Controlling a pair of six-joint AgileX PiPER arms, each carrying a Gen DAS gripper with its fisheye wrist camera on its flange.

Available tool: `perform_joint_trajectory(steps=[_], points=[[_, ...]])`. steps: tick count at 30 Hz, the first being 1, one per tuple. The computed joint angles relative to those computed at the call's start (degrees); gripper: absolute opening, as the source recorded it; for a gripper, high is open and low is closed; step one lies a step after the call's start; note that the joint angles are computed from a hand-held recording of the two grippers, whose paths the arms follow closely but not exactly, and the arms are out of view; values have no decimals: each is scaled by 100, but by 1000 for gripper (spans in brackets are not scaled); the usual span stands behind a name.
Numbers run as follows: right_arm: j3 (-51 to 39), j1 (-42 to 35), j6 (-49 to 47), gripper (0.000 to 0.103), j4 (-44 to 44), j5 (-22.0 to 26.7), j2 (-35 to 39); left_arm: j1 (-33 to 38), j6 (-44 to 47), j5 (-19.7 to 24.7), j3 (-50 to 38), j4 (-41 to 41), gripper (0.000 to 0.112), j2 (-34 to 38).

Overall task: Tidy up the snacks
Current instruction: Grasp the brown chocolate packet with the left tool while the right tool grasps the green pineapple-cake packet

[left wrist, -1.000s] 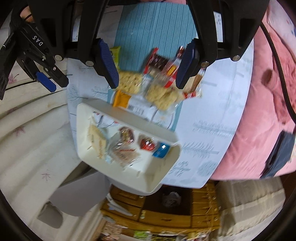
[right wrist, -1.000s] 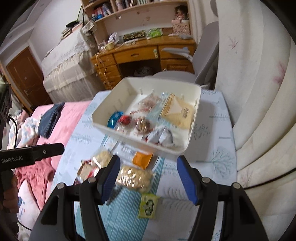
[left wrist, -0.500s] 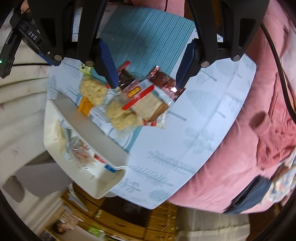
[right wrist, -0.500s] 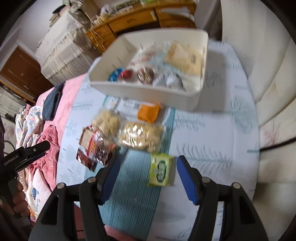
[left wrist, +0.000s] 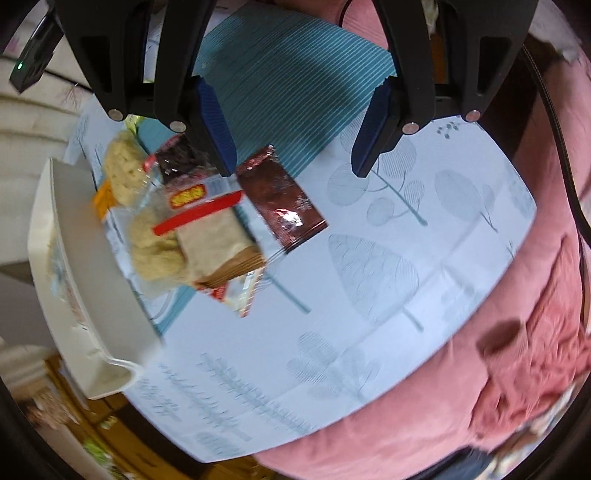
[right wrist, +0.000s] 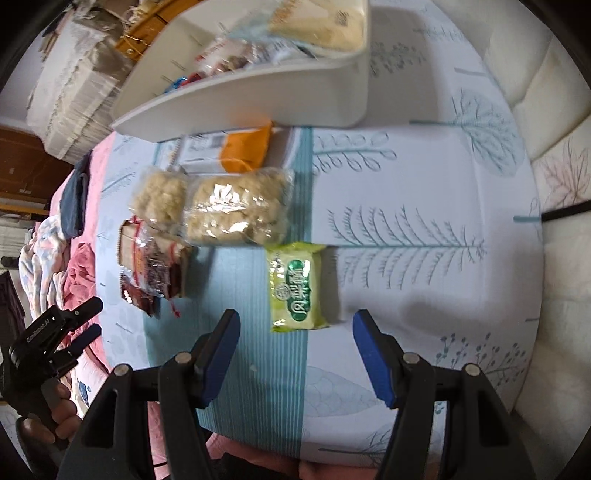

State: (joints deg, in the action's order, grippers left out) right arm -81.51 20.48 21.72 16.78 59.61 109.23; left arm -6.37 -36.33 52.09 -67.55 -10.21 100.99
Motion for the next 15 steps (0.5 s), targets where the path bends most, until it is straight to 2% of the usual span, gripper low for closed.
perform_joint_trajectory(steps=[7, 12, 15], points=[[-203, -8, 184, 64, -72, 207, 323, 360, 426, -211, 135, -875, 63, 478], [-426, 24, 273, 64, -226, 284, 513, 483, 426, -315, 94, -1061, 63, 651], [-554, 41, 279, 60, -270, 338, 627, 538, 227, -335, -18, -1064, 57, 769]])
